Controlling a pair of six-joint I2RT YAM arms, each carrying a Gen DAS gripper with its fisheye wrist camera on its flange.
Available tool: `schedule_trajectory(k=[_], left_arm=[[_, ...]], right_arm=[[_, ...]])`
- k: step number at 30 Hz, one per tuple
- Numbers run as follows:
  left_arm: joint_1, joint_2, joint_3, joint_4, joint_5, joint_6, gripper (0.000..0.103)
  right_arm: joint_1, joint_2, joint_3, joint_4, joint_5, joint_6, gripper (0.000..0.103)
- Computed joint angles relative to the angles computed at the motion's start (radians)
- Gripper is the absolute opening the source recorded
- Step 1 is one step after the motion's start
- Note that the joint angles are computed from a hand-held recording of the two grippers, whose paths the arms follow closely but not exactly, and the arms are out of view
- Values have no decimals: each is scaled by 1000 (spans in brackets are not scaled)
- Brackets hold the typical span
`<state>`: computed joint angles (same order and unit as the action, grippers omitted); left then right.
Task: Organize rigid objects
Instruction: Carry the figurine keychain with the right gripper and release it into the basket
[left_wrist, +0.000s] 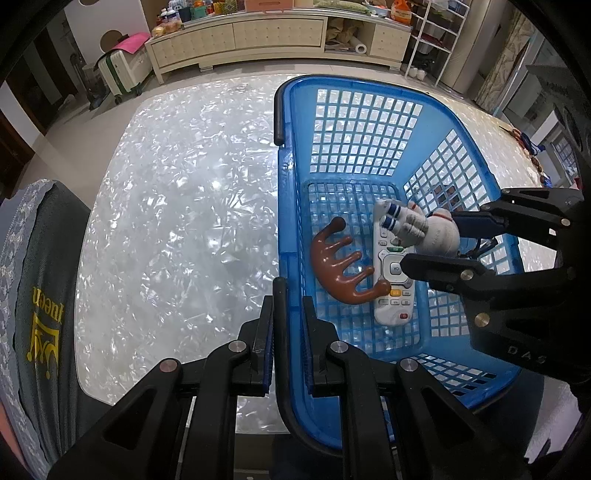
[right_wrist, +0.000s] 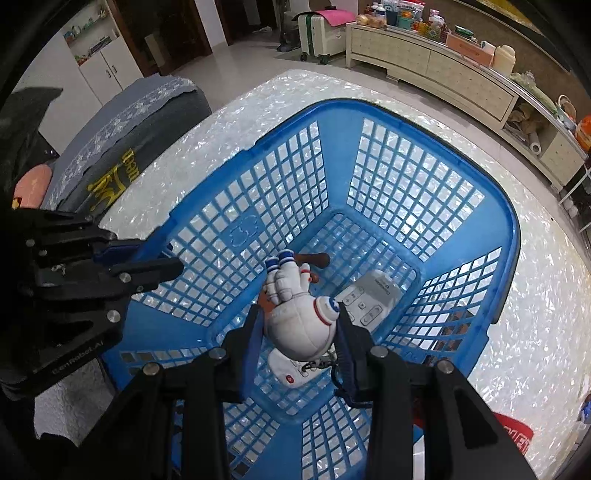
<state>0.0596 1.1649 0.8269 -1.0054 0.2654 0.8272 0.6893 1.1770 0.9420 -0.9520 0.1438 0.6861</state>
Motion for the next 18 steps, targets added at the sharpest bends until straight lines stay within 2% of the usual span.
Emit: schedule_trajectory(k=[18], left_arm=[[15,10,4,-7,6,18,14]], right_arm=[[-65,52,10,7,-35,15,36]])
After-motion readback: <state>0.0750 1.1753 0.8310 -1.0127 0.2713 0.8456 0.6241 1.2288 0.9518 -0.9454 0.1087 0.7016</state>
